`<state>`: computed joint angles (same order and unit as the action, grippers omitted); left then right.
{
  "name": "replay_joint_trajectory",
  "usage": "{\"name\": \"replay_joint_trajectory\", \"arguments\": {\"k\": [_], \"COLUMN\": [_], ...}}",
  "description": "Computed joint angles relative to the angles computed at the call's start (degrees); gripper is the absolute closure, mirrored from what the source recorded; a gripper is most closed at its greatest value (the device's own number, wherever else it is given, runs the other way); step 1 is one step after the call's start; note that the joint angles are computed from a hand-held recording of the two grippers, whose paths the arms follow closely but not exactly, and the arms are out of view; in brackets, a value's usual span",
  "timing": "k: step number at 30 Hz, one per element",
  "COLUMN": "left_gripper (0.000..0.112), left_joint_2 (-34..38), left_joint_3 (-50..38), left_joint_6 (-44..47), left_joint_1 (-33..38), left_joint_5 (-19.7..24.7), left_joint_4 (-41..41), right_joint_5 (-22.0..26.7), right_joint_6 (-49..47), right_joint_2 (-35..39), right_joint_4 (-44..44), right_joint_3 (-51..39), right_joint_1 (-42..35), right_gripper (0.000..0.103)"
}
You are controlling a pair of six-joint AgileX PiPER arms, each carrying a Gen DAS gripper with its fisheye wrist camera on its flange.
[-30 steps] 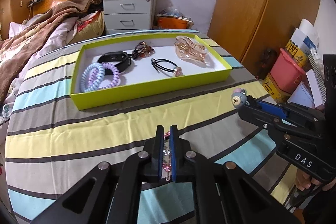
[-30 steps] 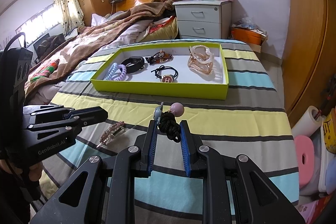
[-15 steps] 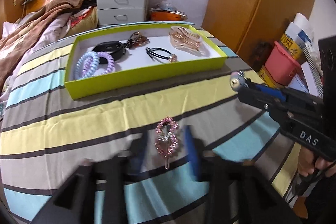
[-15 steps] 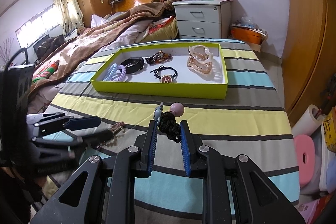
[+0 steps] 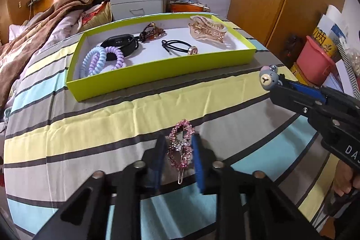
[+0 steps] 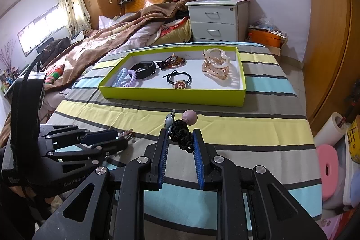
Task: Organize jewelry
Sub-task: 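Carry the pink clip and bear hair tie over the green box with both tools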
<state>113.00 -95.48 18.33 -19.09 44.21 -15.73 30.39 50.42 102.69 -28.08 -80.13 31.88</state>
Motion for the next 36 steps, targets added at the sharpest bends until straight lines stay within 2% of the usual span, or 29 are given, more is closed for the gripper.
{"name": "replay_joint_trajectory", "arguments": {"k": [5,13,21,29,36], "left_gripper": [0.097,0.097,0.097,0.097,0.097], "left_joint_2": [-0.4,-0.8,-0.4,2.9,9.1], "left_joint_3": [0.2,-0.5,-4.4,-13.5,-25.8], "left_joint_6": [-0.8,-1.1,-1.5,-2.3,-4.4], "left_joint_1": [-0.2,0.6,1.5,2.4,2.9], "left_joint_5": [-0.6,-0.8,0.4,3.7,8.4], "left_joint_4": [0.9,0.6,0.1,-0.1,0.4], "right_joint_5": [0.1,-0.2,1.9,4.9,7.9], "right_joint_6": [-0.1,-0.6,-4.4,-9.9,-16.2], "right_joint_2": [0.0,0.1,1.2,4.2,8.8], "right_joint_4": [0.0,0.2,1.9,4.0,6.9], "right_joint_3": [-0.1,-0.3,-4.8,-13.1,-22.9], "right_joint_1": [-0.1,-0.3,-1.1,-2.7,-4.4], "right_gripper": [0.081,0.081,0.081,0.081,0.081]}}
